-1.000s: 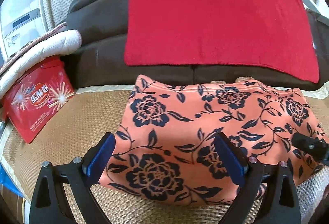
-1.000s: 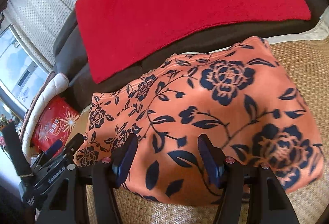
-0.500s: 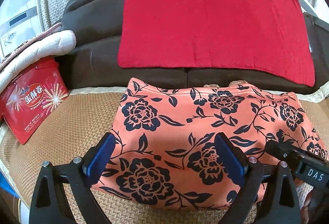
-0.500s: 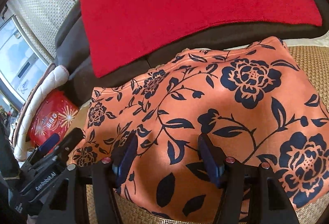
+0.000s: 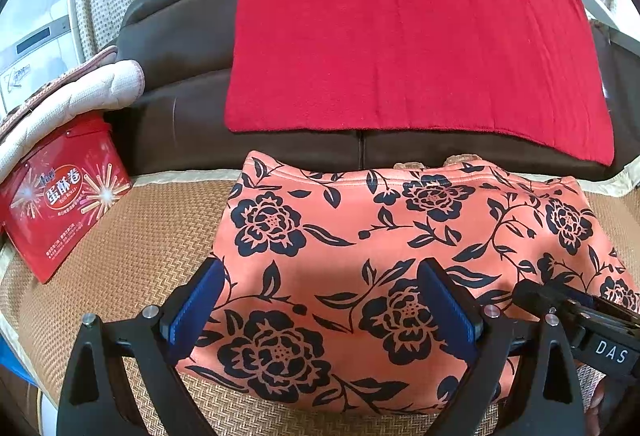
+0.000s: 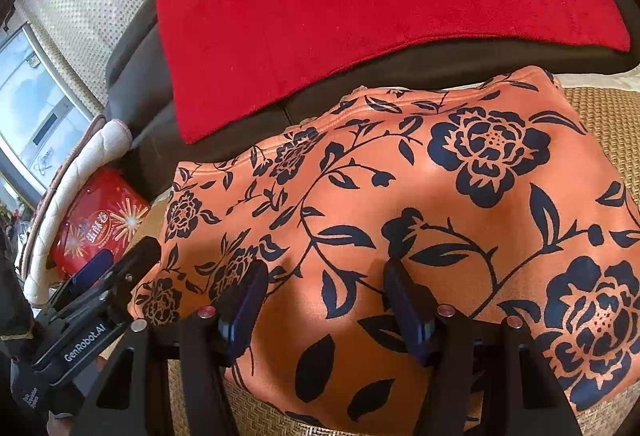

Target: Fold small clothes

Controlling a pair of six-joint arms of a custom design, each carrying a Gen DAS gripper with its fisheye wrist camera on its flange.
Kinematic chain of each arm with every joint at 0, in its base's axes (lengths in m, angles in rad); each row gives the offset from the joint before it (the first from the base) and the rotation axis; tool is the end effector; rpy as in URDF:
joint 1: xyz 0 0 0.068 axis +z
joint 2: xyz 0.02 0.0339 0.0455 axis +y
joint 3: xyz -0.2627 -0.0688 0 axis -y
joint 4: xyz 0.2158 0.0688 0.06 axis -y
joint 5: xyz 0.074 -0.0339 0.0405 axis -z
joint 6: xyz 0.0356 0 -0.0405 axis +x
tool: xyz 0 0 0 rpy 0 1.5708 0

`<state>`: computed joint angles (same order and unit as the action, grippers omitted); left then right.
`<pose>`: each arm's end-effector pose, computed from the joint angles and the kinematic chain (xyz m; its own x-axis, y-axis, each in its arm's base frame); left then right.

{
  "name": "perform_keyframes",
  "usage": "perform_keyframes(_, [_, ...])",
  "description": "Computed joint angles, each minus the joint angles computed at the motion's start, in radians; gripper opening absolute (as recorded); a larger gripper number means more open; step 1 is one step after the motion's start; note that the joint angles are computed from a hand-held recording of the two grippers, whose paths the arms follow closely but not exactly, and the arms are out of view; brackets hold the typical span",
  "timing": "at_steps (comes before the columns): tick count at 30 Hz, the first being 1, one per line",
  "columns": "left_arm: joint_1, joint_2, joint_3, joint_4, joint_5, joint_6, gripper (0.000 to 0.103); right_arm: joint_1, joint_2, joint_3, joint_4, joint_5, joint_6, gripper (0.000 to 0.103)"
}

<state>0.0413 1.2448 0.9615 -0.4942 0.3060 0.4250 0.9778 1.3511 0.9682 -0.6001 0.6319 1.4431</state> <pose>0.2370 -0.0009 0.2839 -0.5663 0.3701 -0.7364 0.4486 0.8880 0.1013 0.1528 0.1892 0.2594 -0.5414 0.6288 -0.5582 0.3994 0.7765 0.4874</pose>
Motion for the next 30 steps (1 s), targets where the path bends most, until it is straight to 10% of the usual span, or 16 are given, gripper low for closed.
perform_keyframes(30, [-0.015,-0.003,-0.017,0.011,-0.009,0.007,0.097,0.021,-0.008,0.002,-0.017,0.010,0.030,0.063])
